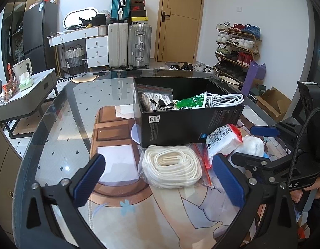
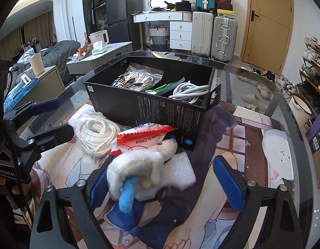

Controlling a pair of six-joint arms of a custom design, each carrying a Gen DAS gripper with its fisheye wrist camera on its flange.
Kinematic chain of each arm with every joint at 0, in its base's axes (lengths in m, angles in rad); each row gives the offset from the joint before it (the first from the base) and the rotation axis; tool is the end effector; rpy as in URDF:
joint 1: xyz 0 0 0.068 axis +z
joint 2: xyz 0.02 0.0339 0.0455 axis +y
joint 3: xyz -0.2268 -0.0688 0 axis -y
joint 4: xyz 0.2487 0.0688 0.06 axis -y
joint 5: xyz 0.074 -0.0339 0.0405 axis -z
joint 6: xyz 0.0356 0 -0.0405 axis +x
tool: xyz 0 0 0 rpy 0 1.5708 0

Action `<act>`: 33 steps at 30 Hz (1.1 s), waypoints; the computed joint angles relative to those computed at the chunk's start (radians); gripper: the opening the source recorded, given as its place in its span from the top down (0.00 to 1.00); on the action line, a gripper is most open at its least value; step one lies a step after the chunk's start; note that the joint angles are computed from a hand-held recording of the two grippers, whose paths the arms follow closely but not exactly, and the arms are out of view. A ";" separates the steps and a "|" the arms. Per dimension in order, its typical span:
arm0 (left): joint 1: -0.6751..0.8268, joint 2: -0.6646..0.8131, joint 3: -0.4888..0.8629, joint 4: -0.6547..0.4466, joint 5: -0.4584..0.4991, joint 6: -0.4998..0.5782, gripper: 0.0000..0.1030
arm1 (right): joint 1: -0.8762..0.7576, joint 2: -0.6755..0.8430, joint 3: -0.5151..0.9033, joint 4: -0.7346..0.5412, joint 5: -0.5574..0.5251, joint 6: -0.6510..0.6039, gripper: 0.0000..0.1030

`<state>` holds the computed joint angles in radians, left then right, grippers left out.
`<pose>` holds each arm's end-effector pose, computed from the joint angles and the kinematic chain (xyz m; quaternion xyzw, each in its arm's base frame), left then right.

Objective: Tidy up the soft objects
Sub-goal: 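Lower the right gripper onto the white plush doll and close on it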

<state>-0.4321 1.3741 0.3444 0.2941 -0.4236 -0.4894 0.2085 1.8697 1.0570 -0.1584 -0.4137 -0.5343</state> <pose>0.2187 -0.0848 0.0822 -0.1108 0.8908 -0.0042 0.4406 0.3507 0.0888 0.1029 -0.3959 0.8493 0.1467 0.3171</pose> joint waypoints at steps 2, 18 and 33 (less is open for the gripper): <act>0.001 0.005 0.001 0.004 0.001 0.000 0.00 | -0.001 0.001 0.001 -0.006 -0.002 -0.006 0.22; 0.001 0.007 0.001 0.004 0.003 0.000 0.00 | -0.013 0.002 0.002 -0.019 -0.026 -0.041 0.48; 0.003 0.005 -0.001 0.006 0.004 0.001 0.00 | -0.059 -0.055 -0.071 0.008 -0.076 -0.109 0.71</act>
<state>-0.4291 1.3796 0.3434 0.3004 -0.4191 -0.4883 0.1493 1.8142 0.9862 -0.1507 -0.4899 -0.6433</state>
